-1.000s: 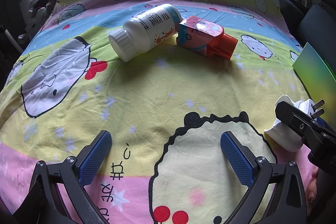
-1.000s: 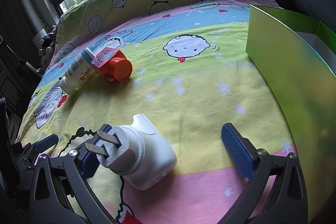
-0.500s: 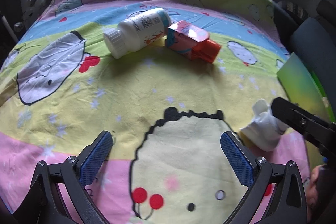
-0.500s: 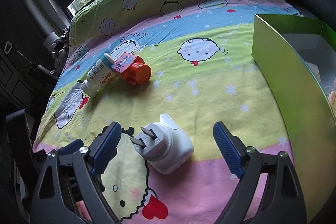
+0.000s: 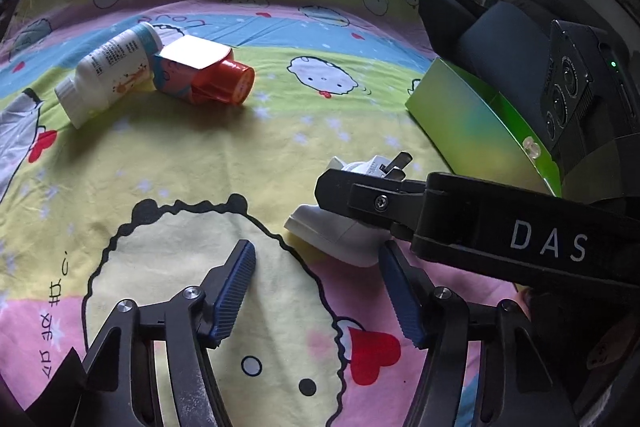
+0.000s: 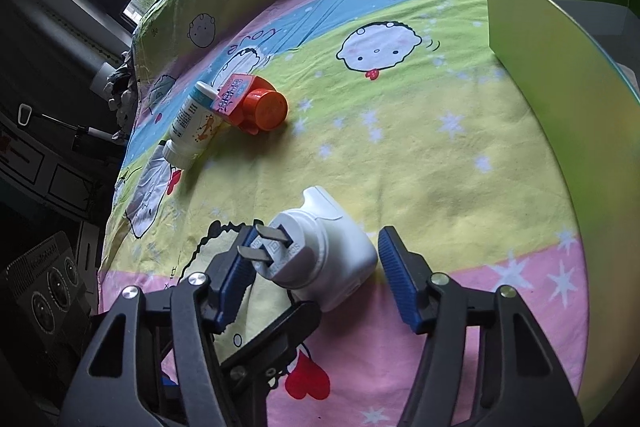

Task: Organize rigid objects
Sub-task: 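Carry the white plug-in device toward the green box with the right gripper, then lower the plug-in device into the box and open the right gripper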

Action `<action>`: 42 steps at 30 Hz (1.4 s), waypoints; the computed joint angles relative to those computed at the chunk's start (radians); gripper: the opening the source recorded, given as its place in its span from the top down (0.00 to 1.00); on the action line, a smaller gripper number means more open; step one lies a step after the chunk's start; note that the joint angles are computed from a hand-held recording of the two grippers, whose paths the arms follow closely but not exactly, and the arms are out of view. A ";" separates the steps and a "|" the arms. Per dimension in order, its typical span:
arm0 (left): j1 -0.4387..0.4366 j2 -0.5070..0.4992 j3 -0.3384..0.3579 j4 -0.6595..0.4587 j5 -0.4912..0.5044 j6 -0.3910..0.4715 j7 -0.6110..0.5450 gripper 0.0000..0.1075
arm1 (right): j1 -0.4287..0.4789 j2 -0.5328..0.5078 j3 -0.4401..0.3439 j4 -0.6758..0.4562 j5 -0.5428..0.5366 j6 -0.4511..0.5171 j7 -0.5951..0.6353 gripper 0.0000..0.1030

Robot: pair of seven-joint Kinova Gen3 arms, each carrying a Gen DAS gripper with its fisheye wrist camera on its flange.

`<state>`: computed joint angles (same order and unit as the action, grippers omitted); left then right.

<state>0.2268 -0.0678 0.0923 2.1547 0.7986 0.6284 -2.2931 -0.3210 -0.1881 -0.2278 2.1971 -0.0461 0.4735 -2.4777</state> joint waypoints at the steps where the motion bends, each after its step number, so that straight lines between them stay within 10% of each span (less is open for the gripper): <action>1: 0.000 0.001 -0.012 0.003 0.041 0.009 -0.041 0.45 | 0.001 0.000 -0.001 0.000 -0.002 0.001 0.004 0.41; 16: 0.079 -0.080 0.002 -0.086 0.252 0.138 -0.285 0.85 | 0.125 -0.306 -0.064 0.002 0.079 0.101 -0.108 0.58; 29: 0.093 -0.089 0.019 -0.137 0.081 0.114 -0.041 0.84 | 0.150 -0.398 0.038 0.024 -0.074 0.164 0.048 0.48; 33: 0.049 -0.103 0.035 -0.111 -0.036 0.061 0.085 0.66 | 0.114 -0.362 0.070 0.029 -0.116 0.146 0.096 0.34; 42: 0.045 -0.025 0.000 -0.085 -0.114 0.000 0.178 0.51 | 0.146 -0.178 -0.087 -0.048 -0.006 0.138 0.051 0.24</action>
<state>0.2717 -0.0933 0.0926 2.0695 0.6843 0.6287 -2.1155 -0.1751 -0.3662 -0.3143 2.1488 -0.0520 0.6114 -2.4268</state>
